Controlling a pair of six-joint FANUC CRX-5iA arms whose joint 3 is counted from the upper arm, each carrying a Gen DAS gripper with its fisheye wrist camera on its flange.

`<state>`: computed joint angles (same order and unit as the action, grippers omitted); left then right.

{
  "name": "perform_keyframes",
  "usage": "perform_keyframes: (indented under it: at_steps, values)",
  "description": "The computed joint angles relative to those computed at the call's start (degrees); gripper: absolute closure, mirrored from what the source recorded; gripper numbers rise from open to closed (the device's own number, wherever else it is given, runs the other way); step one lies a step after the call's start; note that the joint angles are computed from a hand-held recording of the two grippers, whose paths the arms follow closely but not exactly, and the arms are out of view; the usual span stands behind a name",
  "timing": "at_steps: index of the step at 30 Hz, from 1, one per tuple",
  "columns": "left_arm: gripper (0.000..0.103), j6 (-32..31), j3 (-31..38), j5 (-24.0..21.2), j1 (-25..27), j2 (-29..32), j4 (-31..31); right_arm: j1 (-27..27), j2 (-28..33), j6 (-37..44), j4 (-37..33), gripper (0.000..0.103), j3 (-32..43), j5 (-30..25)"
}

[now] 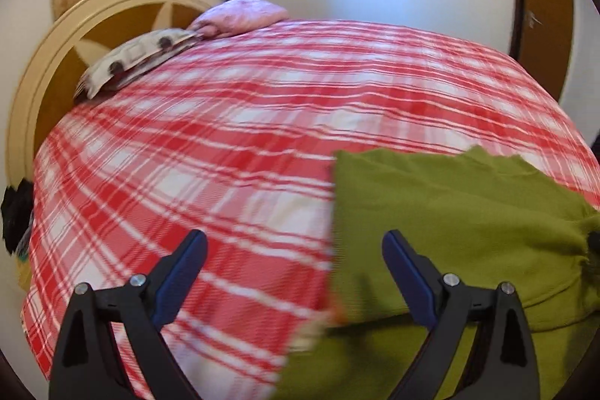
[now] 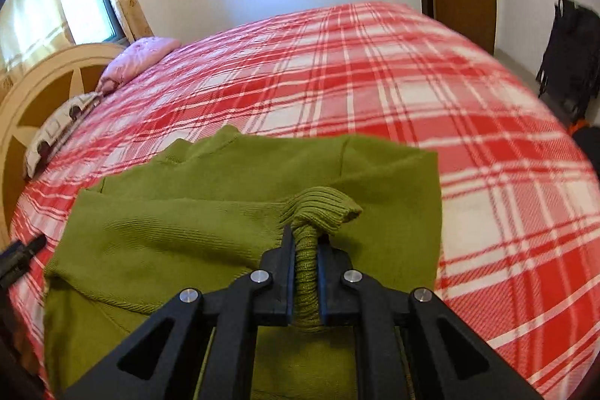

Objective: Fold small clothes

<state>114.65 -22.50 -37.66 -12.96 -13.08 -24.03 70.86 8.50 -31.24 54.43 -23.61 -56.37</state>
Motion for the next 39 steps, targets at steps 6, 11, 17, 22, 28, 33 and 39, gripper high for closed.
perform_keyframes:
  at_steps: [6, 11, 17, 22, 28, 33, 39]
  values:
    - [0.007, -1.01, -2.72, 0.90, -3.05, -1.00, 1.04, -1.66, -3.83, -7.02, 2.46, 0.090, -5.42, 7.31]
    - [0.007, -0.31, -4.48, -0.66, -1.07, -1.37, 1.12, 0.35, -6.64, -19.45, 7.45, 0.081, -8.48, -0.57]
    - [0.005, 5.35, -4.09, -2.56, 2.00, 0.62, -0.88, 2.88, -7.41, -19.68, 6.11, 0.081, -8.00, -4.28]
    - [0.005, 6.67, -4.06, -3.21, -0.15, -0.18, -4.30, 3.38, -5.50, -18.43, 5.99, 0.081, -6.35, -4.44]
    - [0.005, 5.27, -4.32, 0.45, 4.50, -0.17, -0.01, 3.36, -3.85, -17.23, 6.03, 0.081, -4.80, -2.59]
    - [0.005, 0.47, -9.18, 3.92, 11.12, -1.06, 10.17, 4.39, -2.94, -14.52, 3.69, 0.081, -3.57, -4.50]
    - [0.005, -14.35, -16.58, 10.73, 16.87, -4.69, 26.09, 5.58, -4.38, -14.92, 1.92, 0.081, -5.03, -5.71]
